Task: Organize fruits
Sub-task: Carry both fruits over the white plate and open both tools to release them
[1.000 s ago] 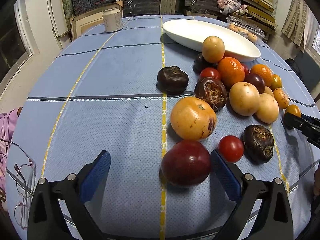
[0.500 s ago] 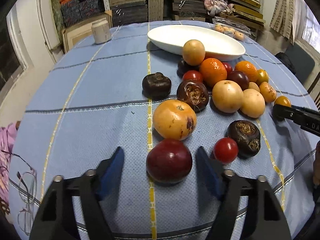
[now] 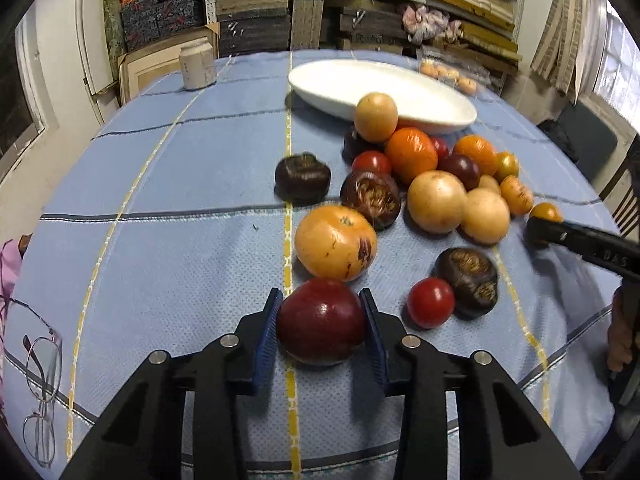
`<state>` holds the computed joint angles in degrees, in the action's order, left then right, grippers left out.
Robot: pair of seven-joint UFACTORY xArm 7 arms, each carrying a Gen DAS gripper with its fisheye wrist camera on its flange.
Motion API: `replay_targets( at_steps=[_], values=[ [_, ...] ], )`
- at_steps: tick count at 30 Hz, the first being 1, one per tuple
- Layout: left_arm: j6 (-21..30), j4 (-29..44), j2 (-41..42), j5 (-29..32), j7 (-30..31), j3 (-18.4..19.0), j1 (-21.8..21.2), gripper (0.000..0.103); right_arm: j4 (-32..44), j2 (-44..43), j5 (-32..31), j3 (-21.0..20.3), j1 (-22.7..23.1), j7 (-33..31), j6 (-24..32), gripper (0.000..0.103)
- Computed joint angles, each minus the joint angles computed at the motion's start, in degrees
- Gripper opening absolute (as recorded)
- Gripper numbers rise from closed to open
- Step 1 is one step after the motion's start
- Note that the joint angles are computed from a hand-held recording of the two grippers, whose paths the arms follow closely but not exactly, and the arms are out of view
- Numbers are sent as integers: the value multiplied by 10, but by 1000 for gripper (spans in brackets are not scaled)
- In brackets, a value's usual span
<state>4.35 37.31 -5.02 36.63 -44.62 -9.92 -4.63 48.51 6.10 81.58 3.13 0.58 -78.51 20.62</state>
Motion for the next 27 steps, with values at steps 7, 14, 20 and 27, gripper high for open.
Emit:
replay_targets(
  at_steps=[7,14,20,27],
  values=[
    [-17,70,11,-25,37,-15,19,39,-2,-47,35,-9,3,-36,11,38],
    [26,286,171,-94,123,-13,-10,39,165,47,-69,3,28,71,-55,38],
    [103,434,287,-209,234,-31,-7,39,297,181,-250,-1,42,261,-48,38],
    [92,457,321,-300,306,-32,-4,59,316,217,-282,59,-2,257,-88,44]
  ],
)
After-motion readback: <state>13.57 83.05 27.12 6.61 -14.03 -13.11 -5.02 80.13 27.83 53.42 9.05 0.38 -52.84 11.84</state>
